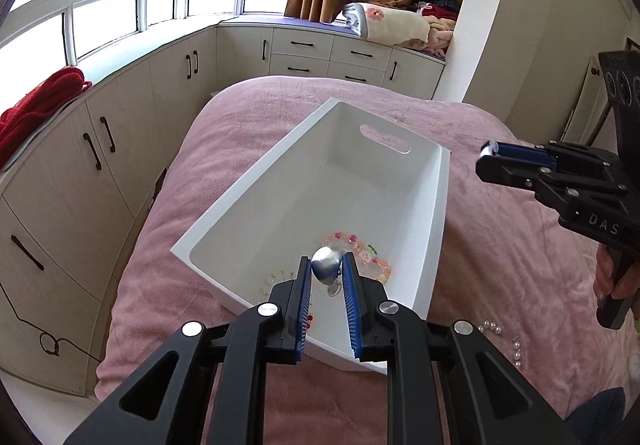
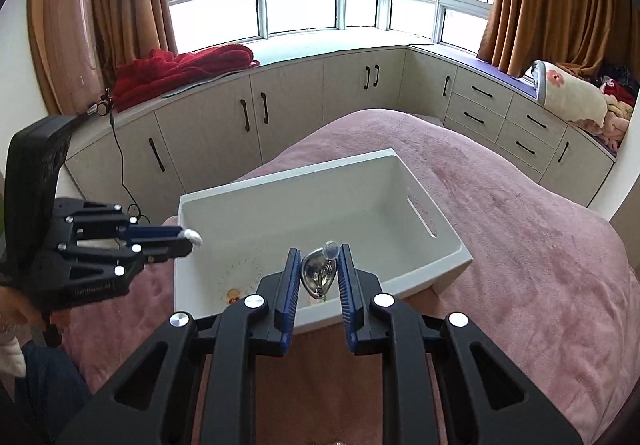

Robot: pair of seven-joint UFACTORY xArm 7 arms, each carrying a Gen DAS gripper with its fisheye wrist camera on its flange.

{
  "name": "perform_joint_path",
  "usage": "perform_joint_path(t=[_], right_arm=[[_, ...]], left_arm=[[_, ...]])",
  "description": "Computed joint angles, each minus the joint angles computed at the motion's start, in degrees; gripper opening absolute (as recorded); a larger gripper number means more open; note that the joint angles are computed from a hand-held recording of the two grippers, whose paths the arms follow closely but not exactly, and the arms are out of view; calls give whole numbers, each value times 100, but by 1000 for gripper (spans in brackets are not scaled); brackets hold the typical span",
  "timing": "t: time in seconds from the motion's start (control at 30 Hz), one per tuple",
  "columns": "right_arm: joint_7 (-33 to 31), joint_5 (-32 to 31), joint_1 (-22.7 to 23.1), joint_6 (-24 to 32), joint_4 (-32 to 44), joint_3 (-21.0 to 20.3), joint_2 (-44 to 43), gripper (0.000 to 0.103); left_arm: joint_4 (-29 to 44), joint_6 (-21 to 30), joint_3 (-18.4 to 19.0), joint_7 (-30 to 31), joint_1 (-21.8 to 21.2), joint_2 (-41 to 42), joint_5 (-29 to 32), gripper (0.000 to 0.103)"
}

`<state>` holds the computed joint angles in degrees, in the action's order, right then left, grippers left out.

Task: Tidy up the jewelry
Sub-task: 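Carry both silver earrings over the white box and open both tools to release them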

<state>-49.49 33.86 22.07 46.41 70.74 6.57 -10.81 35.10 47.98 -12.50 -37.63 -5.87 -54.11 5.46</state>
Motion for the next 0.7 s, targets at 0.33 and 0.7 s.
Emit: perform_joint_path(t=[0.33,0.7], right_arm=[[970,-706,84,-624,203,371,725,20],[1196,-1196,153,-1092,-43,428,687,20]], left_arm=[[-123,-305,-13,-284,135,394,50,21],[-154,-132,-117,-440,131,581,332,21]])
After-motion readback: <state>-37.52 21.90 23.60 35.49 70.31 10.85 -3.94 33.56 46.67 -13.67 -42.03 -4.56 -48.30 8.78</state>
